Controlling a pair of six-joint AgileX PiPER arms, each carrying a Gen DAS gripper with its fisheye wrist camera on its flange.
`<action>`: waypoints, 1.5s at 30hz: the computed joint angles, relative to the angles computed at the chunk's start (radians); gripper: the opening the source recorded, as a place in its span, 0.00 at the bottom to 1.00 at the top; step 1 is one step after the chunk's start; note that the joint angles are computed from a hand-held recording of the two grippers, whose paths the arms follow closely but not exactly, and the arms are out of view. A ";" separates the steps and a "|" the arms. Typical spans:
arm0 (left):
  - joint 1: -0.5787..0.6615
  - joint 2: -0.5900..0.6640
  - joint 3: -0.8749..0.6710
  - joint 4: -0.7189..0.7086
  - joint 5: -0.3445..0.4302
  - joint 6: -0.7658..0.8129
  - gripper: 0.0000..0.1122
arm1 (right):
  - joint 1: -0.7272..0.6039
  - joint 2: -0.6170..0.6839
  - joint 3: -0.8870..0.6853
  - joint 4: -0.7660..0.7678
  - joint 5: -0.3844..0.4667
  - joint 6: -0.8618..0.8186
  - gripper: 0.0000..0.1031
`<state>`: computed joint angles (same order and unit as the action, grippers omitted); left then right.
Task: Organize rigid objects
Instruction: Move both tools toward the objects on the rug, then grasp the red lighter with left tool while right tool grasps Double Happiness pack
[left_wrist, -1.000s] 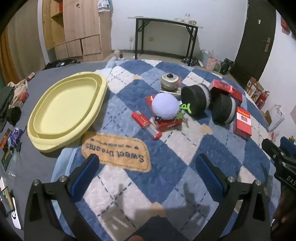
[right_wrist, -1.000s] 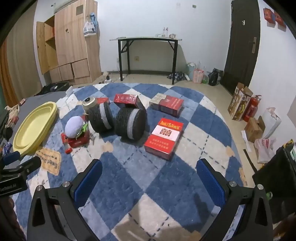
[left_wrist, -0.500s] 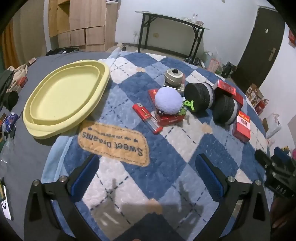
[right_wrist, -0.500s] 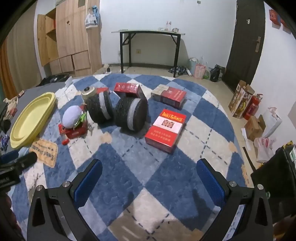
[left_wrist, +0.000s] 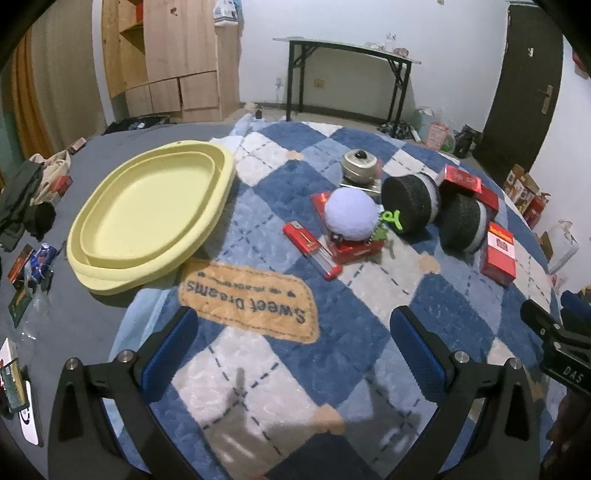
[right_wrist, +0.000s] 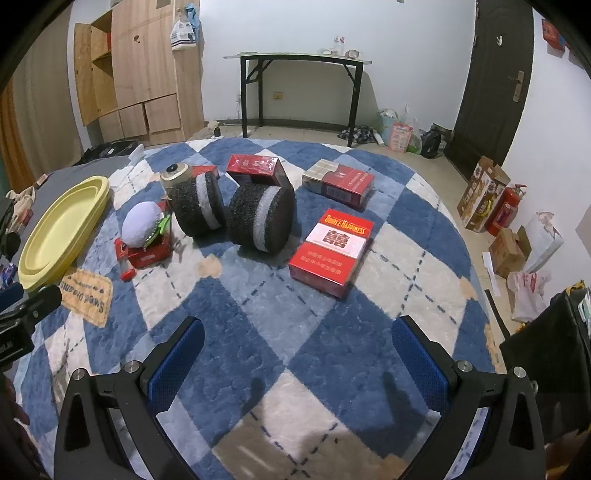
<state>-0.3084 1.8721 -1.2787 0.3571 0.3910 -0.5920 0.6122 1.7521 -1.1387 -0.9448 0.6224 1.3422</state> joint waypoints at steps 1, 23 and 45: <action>0.005 0.000 0.002 -0.046 -0.007 0.047 0.92 | -0.001 0.000 -0.003 0.006 0.000 -0.008 0.99; 0.017 0.205 -0.224 -0.165 0.133 0.151 0.92 | -0.040 0.055 -0.035 -0.043 0.027 0.137 0.99; 0.074 0.450 -0.458 -0.081 0.114 0.100 0.92 | -0.190 0.403 -0.339 0.011 0.014 0.040 0.99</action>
